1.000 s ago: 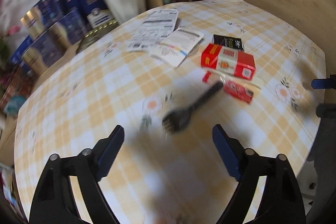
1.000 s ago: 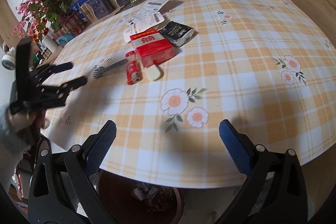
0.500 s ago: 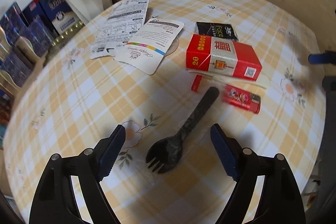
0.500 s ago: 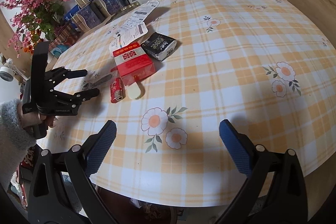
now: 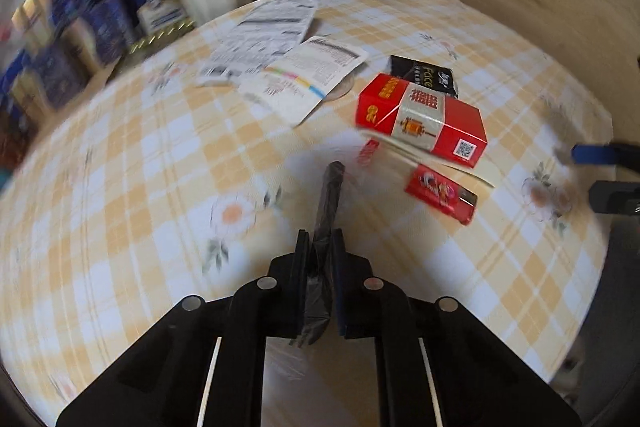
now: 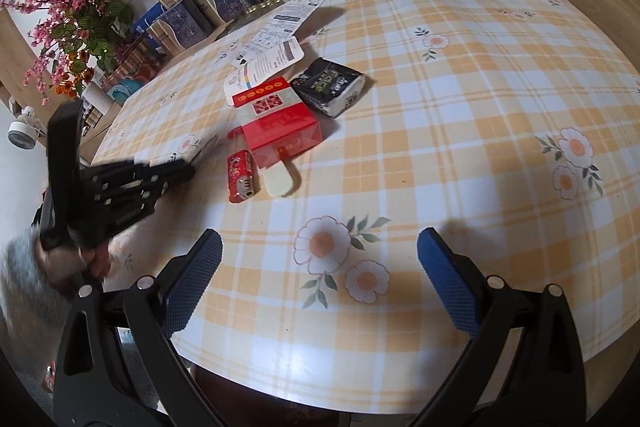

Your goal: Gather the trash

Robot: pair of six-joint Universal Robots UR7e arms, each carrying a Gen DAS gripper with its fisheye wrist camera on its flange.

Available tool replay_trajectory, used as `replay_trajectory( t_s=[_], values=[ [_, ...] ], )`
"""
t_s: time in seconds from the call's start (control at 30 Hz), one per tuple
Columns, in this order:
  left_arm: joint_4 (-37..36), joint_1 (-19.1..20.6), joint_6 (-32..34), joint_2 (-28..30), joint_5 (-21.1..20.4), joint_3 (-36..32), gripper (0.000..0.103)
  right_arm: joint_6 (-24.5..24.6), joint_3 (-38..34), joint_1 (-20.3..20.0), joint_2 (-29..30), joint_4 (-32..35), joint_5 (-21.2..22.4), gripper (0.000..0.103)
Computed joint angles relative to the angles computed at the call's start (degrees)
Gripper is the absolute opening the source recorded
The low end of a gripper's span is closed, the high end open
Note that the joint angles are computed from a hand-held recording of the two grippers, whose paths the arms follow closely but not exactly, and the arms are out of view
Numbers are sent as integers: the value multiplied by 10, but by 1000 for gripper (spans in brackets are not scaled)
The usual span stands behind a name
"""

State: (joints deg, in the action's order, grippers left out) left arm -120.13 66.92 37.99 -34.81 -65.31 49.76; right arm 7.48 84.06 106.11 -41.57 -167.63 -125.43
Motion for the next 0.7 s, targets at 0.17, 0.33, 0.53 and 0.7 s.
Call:
replay_trajectory(
  t_s=[0.17, 0.33, 0.53, 0.7],
  values=[
    [-6, 15, -130, -46, -30, 36, 9, -10, -40, -6, 16, 26, 20, 89],
    [-33, 24, -200, -107, -54, 97, 9, -44, -113, -15, 52, 43, 59, 81],
    [-58, 26, -230, -166, -55, 152, 9, -52, -231, -24, 114, 119, 67, 79],
    [-75, 25, -242, -198, -55, 184, 9, -52, -309, -27, 152, 183, 50, 79]
  ],
)
